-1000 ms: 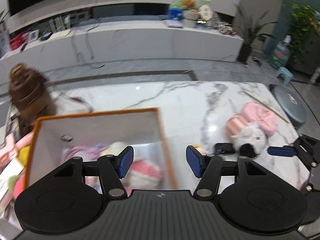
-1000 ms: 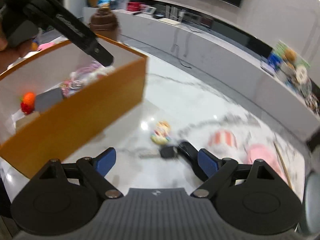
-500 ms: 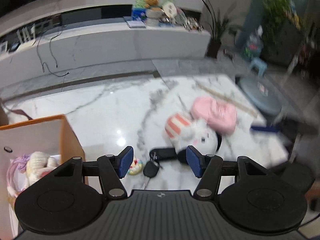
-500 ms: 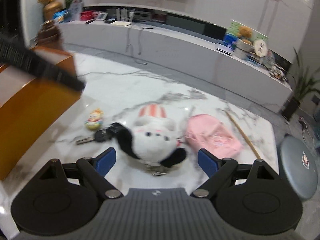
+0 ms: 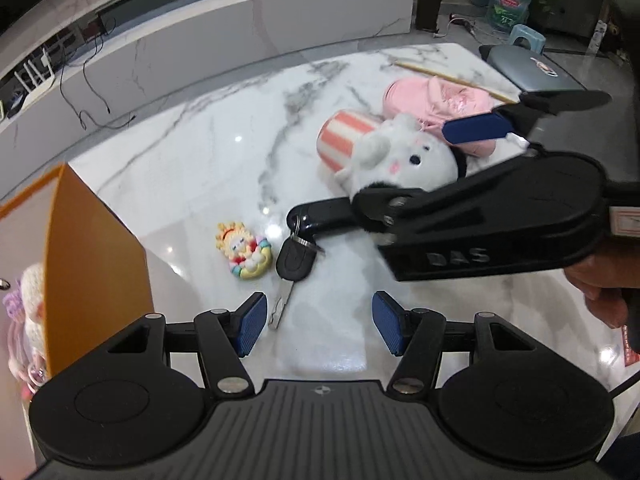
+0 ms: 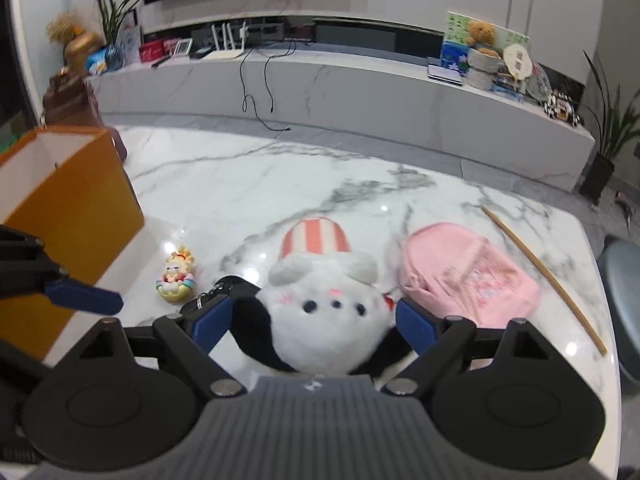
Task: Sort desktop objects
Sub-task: 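Move both tools back to the table toward the car key and white plush, then grasp the black car key with the left tool while the right tool grasps the white plush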
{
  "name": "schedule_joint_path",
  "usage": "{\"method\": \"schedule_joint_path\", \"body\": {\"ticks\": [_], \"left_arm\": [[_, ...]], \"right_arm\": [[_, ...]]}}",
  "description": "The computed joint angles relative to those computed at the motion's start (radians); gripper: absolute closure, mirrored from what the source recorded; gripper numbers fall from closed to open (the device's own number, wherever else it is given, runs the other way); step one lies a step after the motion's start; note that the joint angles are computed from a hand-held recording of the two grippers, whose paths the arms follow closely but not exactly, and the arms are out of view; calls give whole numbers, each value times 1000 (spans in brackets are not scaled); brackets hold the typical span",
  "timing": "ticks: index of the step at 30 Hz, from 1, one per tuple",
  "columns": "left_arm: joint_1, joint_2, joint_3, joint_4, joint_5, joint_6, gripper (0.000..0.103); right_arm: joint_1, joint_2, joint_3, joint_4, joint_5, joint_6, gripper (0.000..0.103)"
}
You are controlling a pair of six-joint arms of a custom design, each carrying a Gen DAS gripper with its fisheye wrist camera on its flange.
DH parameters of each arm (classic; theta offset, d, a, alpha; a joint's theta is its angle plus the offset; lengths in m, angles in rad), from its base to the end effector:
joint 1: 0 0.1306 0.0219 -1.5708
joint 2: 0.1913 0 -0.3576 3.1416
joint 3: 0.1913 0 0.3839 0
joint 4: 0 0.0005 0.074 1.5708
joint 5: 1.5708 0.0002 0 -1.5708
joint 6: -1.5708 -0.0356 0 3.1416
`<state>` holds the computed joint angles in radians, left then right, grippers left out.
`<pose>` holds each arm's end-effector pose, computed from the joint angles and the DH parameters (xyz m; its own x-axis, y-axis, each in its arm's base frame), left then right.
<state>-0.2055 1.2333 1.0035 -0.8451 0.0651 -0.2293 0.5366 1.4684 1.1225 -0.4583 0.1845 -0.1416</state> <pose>0.3867 -0.0835 0.3005 -0.7853 0.3954 -0.4764 0.4235 0.9044 0.0524 0.4250 0.2446 0.2780 -0.6683 -0.2361 -0.7054 -0.3018 0.9528 -0.0329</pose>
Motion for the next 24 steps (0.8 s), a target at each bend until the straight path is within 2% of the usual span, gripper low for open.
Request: {"method": "schedule_joint_path", "body": {"ticks": [7,10,13,15,17,21,24], "left_arm": [[9,4,-8,19,6,9,35],[6,5,-8,27,3,16,35],[1,4,-9,45,4,20,35],[-4,7,-7,60,0,25,35],[-9,14,-4,70,-4,27,35],[-26,40,5,96,-24,46,35],[-38,62,14,117,-18,49,35]], "right_arm": [[-21,62,36,0,-23,-25,15],[-41,47,47,-46,-70,-57,25],[-66,12,32,-79,-119,-80,31],[-78,-20,12,-103,-127,-69,43],[-94,-57,-11,-132,-149,-67,43],[-120,-129,-63,-201,-200,-6,43],[-138,-172,-85,-257,-189,15,43]]}}
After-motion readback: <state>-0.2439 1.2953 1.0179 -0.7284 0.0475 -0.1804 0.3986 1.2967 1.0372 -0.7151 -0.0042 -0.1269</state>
